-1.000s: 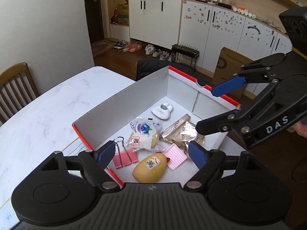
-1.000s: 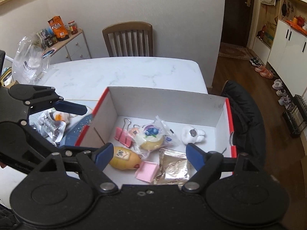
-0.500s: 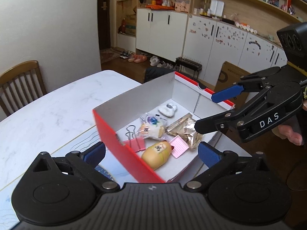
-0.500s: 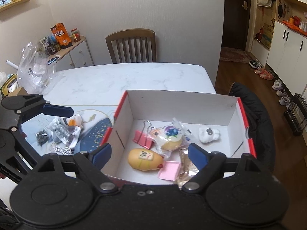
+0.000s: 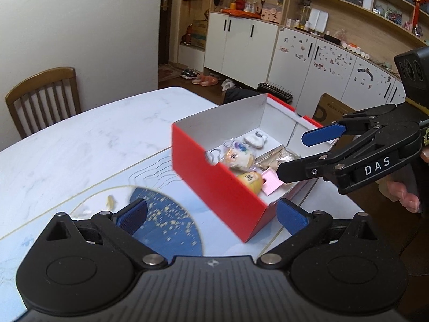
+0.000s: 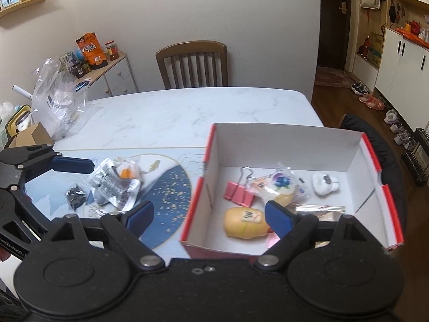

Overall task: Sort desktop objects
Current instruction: 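Move both tools back over the remaining items on the table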

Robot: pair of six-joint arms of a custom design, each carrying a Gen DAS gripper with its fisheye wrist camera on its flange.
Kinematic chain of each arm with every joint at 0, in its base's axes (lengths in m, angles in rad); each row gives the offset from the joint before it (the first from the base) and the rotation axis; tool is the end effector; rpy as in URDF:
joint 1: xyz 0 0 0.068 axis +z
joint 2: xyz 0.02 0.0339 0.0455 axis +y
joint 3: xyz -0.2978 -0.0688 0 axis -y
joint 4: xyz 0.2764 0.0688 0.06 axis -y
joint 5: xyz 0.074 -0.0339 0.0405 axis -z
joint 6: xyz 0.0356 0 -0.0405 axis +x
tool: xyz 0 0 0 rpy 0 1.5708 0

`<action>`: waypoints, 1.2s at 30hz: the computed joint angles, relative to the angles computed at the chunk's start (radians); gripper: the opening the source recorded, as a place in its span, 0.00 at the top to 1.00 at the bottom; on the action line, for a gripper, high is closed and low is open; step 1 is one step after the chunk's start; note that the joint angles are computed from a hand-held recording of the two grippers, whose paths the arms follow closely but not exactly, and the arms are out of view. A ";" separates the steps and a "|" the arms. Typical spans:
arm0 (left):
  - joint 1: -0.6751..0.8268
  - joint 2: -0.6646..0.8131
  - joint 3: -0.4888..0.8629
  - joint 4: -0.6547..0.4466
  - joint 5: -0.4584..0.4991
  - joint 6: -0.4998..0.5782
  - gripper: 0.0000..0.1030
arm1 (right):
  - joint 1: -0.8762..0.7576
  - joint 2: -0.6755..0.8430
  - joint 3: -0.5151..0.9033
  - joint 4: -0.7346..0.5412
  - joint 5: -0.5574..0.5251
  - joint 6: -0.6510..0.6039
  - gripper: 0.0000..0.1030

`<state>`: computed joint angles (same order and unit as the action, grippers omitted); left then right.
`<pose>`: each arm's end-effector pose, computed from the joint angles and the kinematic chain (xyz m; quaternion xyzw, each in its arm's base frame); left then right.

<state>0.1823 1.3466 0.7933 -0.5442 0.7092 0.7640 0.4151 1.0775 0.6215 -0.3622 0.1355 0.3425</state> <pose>0.2663 0.0255 0.2197 0.3394 0.8500 -0.2003 0.3495 0.2108 0.0877 0.2282 -0.0088 0.9282 0.0771 0.3639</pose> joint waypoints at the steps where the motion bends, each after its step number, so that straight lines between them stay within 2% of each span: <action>1: 0.018 0.004 0.000 -0.005 0.006 0.016 0.00 | 0.019 0.009 0.003 0.004 0.013 0.015 0.13; 7: 0.140 0.042 0.014 -0.065 0.051 0.150 0.00 | 0.126 0.074 0.034 0.027 0.077 0.098 0.13; 17: 0.324 0.147 0.058 -0.072 0.060 0.306 0.00 | 0.267 0.258 0.108 0.098 0.144 0.194 0.13; 24: 0.413 0.269 0.112 -0.028 0.046 0.346 0.00 | 0.333 0.406 0.167 0.147 0.168 0.239 0.13; 36: 0.456 0.482 0.194 0.122 -0.052 0.317 0.00 | 0.409 0.651 0.289 0.202 0.208 0.276 0.13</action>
